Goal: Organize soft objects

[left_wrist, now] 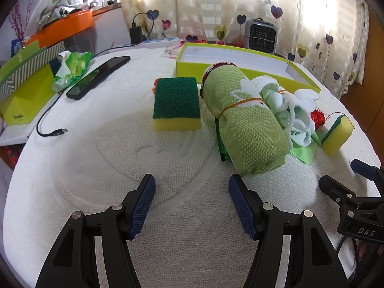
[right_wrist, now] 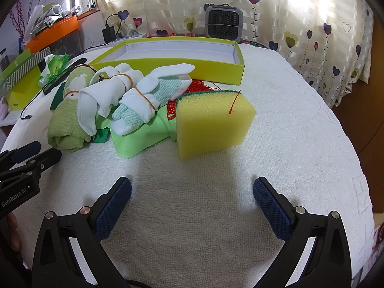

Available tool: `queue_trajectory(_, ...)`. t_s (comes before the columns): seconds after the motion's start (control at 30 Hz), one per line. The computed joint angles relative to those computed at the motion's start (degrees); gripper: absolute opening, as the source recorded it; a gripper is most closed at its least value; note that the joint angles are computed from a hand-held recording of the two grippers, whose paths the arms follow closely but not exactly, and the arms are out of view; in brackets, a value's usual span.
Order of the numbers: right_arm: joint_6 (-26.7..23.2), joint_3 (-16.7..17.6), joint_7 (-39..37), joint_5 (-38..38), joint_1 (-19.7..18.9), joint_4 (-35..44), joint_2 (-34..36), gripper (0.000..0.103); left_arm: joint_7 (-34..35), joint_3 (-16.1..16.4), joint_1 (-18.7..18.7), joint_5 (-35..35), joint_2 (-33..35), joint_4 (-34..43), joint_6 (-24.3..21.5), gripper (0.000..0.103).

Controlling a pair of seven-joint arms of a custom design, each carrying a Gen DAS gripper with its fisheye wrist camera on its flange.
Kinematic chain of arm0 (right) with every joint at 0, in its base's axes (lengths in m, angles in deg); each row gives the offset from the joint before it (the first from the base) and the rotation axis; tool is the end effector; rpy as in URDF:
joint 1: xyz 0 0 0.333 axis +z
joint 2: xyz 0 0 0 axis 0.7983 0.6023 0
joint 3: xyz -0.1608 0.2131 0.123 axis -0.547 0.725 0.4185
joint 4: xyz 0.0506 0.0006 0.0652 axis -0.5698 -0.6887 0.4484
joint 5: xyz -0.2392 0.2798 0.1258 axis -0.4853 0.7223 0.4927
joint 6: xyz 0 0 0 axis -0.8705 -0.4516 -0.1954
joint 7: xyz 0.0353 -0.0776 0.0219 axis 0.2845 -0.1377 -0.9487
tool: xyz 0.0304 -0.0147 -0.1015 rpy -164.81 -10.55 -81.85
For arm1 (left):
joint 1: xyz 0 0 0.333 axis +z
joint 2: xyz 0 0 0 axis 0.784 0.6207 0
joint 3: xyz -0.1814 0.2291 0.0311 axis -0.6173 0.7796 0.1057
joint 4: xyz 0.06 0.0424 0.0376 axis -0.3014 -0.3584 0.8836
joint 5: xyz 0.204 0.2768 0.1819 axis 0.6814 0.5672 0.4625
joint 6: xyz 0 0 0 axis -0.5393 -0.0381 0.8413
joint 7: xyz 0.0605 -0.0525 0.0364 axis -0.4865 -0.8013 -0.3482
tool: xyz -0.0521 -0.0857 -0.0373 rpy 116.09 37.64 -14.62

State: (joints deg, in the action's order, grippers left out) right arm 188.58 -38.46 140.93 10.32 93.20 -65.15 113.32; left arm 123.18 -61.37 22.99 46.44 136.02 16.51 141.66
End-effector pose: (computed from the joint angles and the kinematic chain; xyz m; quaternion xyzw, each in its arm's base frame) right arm 0.6371 0.4344 0.3005 -0.6157 0.7131 -0.2510 0.2225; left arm 0.6845 -0.3814 0.2883 -0.5775 0.7368 -0.2810 0.2114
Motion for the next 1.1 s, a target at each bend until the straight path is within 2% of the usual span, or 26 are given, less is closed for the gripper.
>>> queue_trajectory(0.43, 0.2, 0.0, -0.2, 0.2, 0.0, 0.4, 0.5, 0.102, 1.1, -0.6, 0.5, -0.5, 0.0, -0.1, 0.1, 0.064)
queue_trajectory(0.63, 2.7, 0.1, -0.1, 0.4, -0.4, -1.1, -0.3, 0.102, 2.4, -1.3, 0.9, -1.4, 0.7, 1.9, -1.2, 0.064)
queue_trajectory(0.8, 10.8, -1.9, 4.4, -0.8, -0.2, -7.7, -3.6, 0.102, 6.3, -4.7, 3.3, -4.5, 0.8, 2.5, -2.1, 0.064)
queue_trajectory(0.87, 12.4, -4.1, 7.6, -2.7, 1.0, -10.0, -5.1, 0.102, 8.2, -6.5, 4.8, -6.7, 0.8, 2.5, -1.9, 0.064)
queue_trajectory(0.97, 14.6, -5.4, 10.5, -5.1, 1.3, -12.3, -6.6, 0.102, 11.0, -8.5, 6.3, -9.8, 0.9, 2.5, -1.1, 0.064)
queue_trajectory(1.1, 14.9, -4.6, 8.2, -6.3, 0.0, -11.0, -6.2, 0.102, 15.0, -10.8, 7.9, -13.3, -0.1, 0.9, 1.8, 0.064)
